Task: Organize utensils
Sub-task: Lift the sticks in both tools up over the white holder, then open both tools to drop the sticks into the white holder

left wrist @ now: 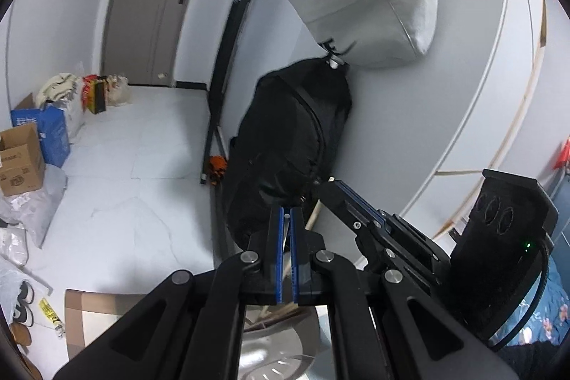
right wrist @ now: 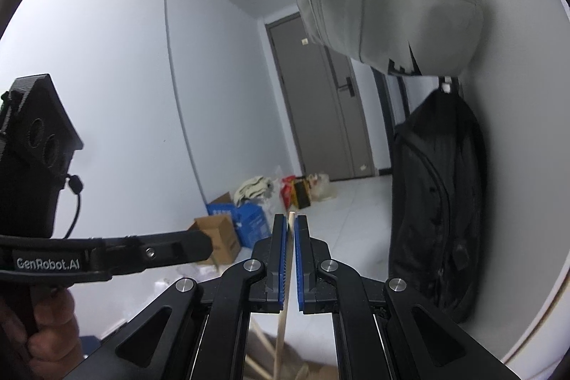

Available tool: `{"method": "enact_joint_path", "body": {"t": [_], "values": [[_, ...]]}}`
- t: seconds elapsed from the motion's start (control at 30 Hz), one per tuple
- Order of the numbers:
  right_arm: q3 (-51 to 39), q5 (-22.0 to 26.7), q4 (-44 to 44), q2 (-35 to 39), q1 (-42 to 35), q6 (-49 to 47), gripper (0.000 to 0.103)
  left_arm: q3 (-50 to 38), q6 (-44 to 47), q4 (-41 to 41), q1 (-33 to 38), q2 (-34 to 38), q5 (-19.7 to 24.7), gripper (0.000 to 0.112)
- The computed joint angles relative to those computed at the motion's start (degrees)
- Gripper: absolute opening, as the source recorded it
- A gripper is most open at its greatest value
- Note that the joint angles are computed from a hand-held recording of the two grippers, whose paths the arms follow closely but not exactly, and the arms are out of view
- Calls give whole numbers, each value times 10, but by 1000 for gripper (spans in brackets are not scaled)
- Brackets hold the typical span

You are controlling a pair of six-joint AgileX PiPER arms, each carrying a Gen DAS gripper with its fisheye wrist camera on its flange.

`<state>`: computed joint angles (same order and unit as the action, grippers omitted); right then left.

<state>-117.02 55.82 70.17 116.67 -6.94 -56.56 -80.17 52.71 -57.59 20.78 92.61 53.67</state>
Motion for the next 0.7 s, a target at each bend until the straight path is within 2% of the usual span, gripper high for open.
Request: {"method": "enact_joint_path", "body": {"t": [0.1,0.2,0.27,0.3,0.33,0.43,0.47,0.53,0.6,0.7], "values": [[-11,31,-9,3,-10,18,7,-25,-18,13,-1,16,34,0],[-32,77,-13,11,-26,42,10,-65,-53,14,13,44,88,0],[-25,95,-3,4,-40,46,25,-81,-77,16,22,52,111,0],[-16,97,3,-3,-46,45,39,-81,-78,12,27,52,116,0],[-9,102,9,-9,-54,49,46,-79,-81,8,35,47,122,0],[4,111,15,-25,-73,61,54,-68,-76,11,43,28,124,1],[12,114,15,-33,-80,63,57,-62,-75,15,44,20,123,5],[36,116,19,-50,-93,66,64,-42,-67,18,50,-5,117,20],[62,120,19,-67,-106,65,68,-30,-57,15,60,-18,116,43],[100,126,15,-93,-120,61,70,10,-32,8,75,-55,100,50]]}}
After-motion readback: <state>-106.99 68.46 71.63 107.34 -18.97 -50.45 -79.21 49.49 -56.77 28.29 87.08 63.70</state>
